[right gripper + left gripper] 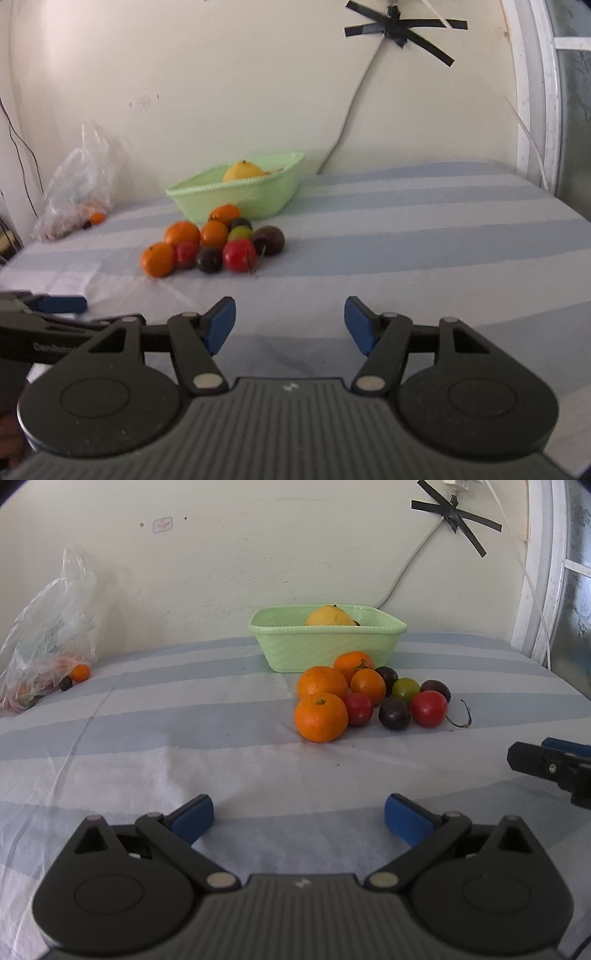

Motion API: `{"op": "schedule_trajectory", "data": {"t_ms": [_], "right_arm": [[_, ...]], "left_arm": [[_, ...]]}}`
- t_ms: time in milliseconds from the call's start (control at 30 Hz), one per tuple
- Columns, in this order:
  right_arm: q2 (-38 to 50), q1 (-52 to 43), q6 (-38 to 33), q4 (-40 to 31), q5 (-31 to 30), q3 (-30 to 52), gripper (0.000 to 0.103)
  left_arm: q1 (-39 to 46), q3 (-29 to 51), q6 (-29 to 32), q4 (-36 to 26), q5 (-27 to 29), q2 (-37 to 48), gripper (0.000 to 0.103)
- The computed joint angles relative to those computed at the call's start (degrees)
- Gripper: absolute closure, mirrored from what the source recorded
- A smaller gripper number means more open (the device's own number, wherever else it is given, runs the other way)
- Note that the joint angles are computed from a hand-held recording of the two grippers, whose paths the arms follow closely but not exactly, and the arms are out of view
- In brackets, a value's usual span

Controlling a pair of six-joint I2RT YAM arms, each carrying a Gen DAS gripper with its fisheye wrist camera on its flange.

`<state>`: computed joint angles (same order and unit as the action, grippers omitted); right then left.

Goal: Organize fruits
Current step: 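Move both grippers back toward the fruit pile, then grasp an orange with the left gripper while the right gripper grasps a red tomato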

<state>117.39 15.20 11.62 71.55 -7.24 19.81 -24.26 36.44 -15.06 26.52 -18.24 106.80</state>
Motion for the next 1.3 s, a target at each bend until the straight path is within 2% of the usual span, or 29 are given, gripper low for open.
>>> {"op": "schedule_trajectory", "data": {"t_ms": [133,300,400,467,533,633,767,800,833,933,1000,1067,1167,1267,1300], "right_arm": [[0.20,-0.25,0.28,0.72,-1.02,-0.21,0.036],[0.31,0.56,-1.92,1.68,-0.64,-0.66,0.036],[0.04,0.60,-3.01,1.04,-0.86,-0.53,0.037],[-0.31,0.37,-3.74,0.09,-1.44,-0.25,0.043],[-1.01,0.25,-4.60,-1.75,-2.33,0.35,0.047],[-2.47,1.30,-7.41,-4.95,-3.32,1.76,0.056],[-3.57,4.15,-12.45,-9.12,-2.05,4.88,0.058],[-3.40,4.63,-13.22,-11.07,-1.73,6.46,0.058],[-3.13,4.97,-13.76,-13.02,-1.31,8.06,0.059],[-1.73,5.05,-13.88,-17.29,-0.01,12.38,0.059],[-1.43,3.96,-12.61,-20.28,-1.31,14.61,0.059],[-1.48,3.17,-11.41,-20.57,-1.88,15.36,0.059],[-1.83,3.19,-12.36,-17.13,-1.40,14.50,0.059],[-1.78,2.90,-14.09,-18.77,-3.48,16.04,0.059],[-1.59,3.12,-14.93,-19.47,-3.72,16.69,0.059]], "left_arm": [[0.92,-2.35,-0.43,3.16,1.86,-0.96,0.003],[5.01,-8.27,-4.00,12.50,8.84,-2.84,0.012],[6.47,-9.35,-4.68,14.92,11.89,-2.99,0.017],[7.14,-8.71,-4.01,14.34,13.76,-3.09,0.021],[7.77,-7.11,-2.50,12.87,15.15,-3.10,0.028],[8.68,-4.28,-0.40,11.85,15.51,-2.90,0.028],[9.70,0.74,1.14,9.63,17.38,-0.69,0.029],[9.74,2.17,1.63,8.91,17.38,0.30,0.035],[9.81,3.70,1.96,7.95,17.58,1.37,0.037],[10.64,6.28,1.72,7.38,19.42,3.81,0.037],[10.94,7.18,1.91,7.54,20.53,5.04,0.037],[10.99,7.44,2.46,7.86,20.95,5.93,0.037],[11.09,7.75,2.77,7.92,21.65,6.83,0.037],[11.48,7.67,2.44,8.59,22.27,6.99,0.038],[11.63,7.87,2.27,8.36,22.57,7.16,0.045]]}}
